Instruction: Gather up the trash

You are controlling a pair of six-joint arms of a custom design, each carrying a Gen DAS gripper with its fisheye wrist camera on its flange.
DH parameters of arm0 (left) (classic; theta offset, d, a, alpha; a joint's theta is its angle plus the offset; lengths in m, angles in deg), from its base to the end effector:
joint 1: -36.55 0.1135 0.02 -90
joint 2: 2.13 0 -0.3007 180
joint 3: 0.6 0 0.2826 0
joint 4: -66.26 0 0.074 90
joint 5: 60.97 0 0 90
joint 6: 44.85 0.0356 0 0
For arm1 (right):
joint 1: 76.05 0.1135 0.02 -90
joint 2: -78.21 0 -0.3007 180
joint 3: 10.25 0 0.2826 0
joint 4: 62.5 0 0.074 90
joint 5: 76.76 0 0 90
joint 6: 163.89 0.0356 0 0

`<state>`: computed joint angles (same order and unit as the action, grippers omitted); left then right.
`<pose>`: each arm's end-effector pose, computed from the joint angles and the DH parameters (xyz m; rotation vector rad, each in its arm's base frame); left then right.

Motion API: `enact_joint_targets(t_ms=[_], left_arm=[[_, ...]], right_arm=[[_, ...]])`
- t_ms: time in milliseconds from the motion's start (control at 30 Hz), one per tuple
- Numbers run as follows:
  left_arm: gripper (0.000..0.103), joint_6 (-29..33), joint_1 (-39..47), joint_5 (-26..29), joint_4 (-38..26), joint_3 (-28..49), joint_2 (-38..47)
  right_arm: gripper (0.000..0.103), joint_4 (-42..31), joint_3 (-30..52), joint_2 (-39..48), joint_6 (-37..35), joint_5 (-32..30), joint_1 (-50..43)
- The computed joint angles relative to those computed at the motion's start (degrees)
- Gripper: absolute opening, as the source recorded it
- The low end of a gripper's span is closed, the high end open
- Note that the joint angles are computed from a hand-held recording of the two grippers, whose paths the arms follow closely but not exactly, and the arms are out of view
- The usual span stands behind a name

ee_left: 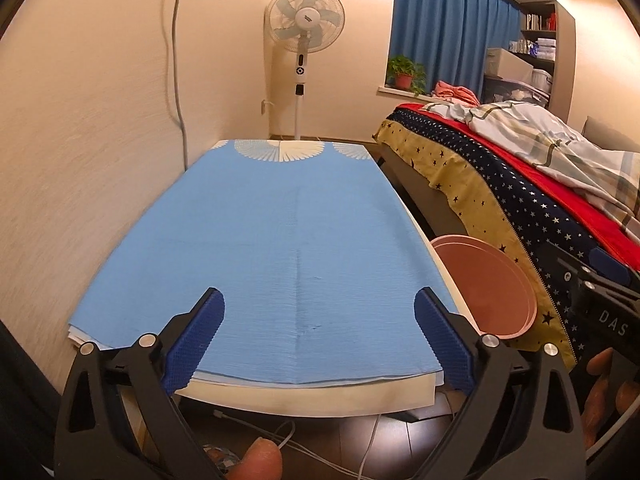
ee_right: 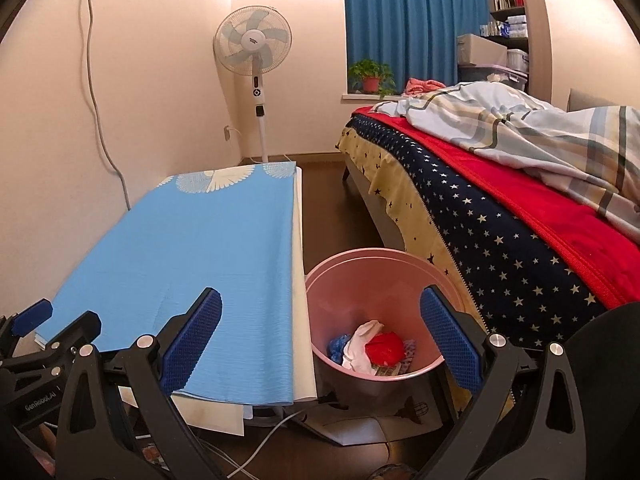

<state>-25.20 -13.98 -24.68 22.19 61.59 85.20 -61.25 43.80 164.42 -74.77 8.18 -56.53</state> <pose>0.2100 -0.2099 0.2049 -0.5679 2.0877 0.1944 0.3131 0.1143 0.2069 -0.4278 2.0776 0.2871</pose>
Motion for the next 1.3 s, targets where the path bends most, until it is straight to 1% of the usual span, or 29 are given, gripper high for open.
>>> enact_joint_targets(t_ms=[300,1300], left_arm=[[0.093,0.6,0.5,0.2,1.0,-0.5,-0.1],[0.093,0.0,0.3,-0.1,0.2,-0.5,-0.4]], right_arm=[[0.098,0.2,0.2,0.7,-0.3,0.6,0.4],[0.098,0.9,-0.2,0.6,-0.7,1.1,1.0]])
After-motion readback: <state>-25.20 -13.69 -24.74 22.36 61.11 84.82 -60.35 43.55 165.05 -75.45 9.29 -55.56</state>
